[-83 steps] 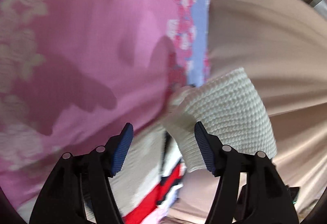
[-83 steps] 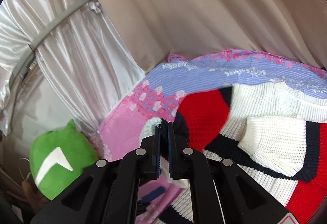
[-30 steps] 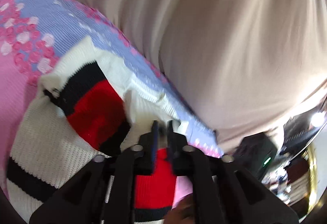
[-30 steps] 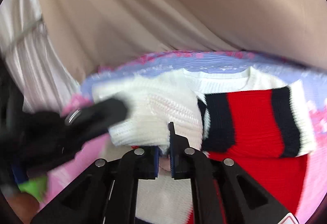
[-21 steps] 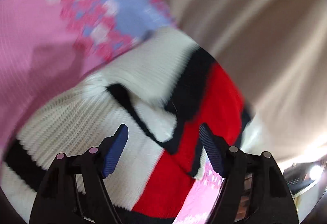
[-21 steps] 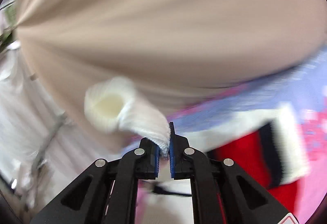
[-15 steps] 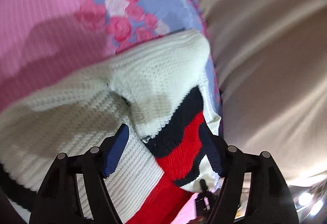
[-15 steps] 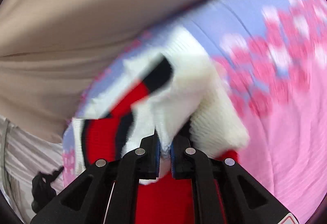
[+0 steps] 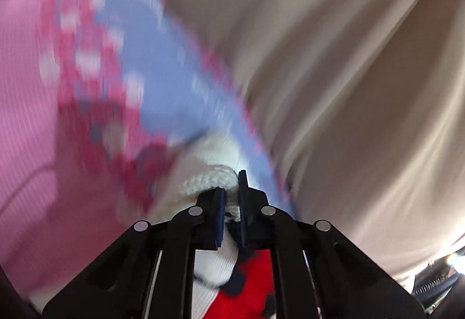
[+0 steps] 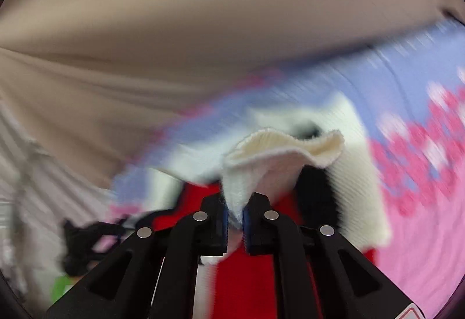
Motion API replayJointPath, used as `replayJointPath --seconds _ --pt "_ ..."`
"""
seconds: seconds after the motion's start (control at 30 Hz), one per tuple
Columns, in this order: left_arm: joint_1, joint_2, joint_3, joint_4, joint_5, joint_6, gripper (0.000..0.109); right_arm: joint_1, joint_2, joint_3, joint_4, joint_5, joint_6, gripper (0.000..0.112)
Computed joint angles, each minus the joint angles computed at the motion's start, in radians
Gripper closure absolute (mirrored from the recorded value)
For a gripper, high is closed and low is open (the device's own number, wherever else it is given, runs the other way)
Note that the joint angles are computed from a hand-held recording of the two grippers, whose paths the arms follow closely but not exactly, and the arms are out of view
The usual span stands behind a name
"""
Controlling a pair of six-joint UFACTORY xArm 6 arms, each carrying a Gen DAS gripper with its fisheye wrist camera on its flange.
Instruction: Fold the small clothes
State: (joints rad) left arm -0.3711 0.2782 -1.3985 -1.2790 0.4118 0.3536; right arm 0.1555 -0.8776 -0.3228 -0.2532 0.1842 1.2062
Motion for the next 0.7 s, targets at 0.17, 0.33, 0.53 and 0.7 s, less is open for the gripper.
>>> replayJointPath --seconds 0.17,0.33,0.53,0.7 --pt "-0.005 0.038 0.058 0.253 -0.013 -0.193 0.100 -0.075 -0.018 0.086 0.078 -0.289 -0.078 0.106" --pt "-0.020 0.046 0.124 0.302 -0.018 -0.197 0.098 -0.056 0.173 0.163 0.189 -0.079 -0.013 0.107" --pt "0.022 -0.010 0.170 0.192 0.019 -0.116 0.087 0.021 -0.082 0.115 -0.331 0.356 0.492 0.089" --pt "0.063 0.003 0.154 0.162 0.107 -0.090 0.087 0.093 0.249 -0.189 -0.232 0.276 0.229 0.056"
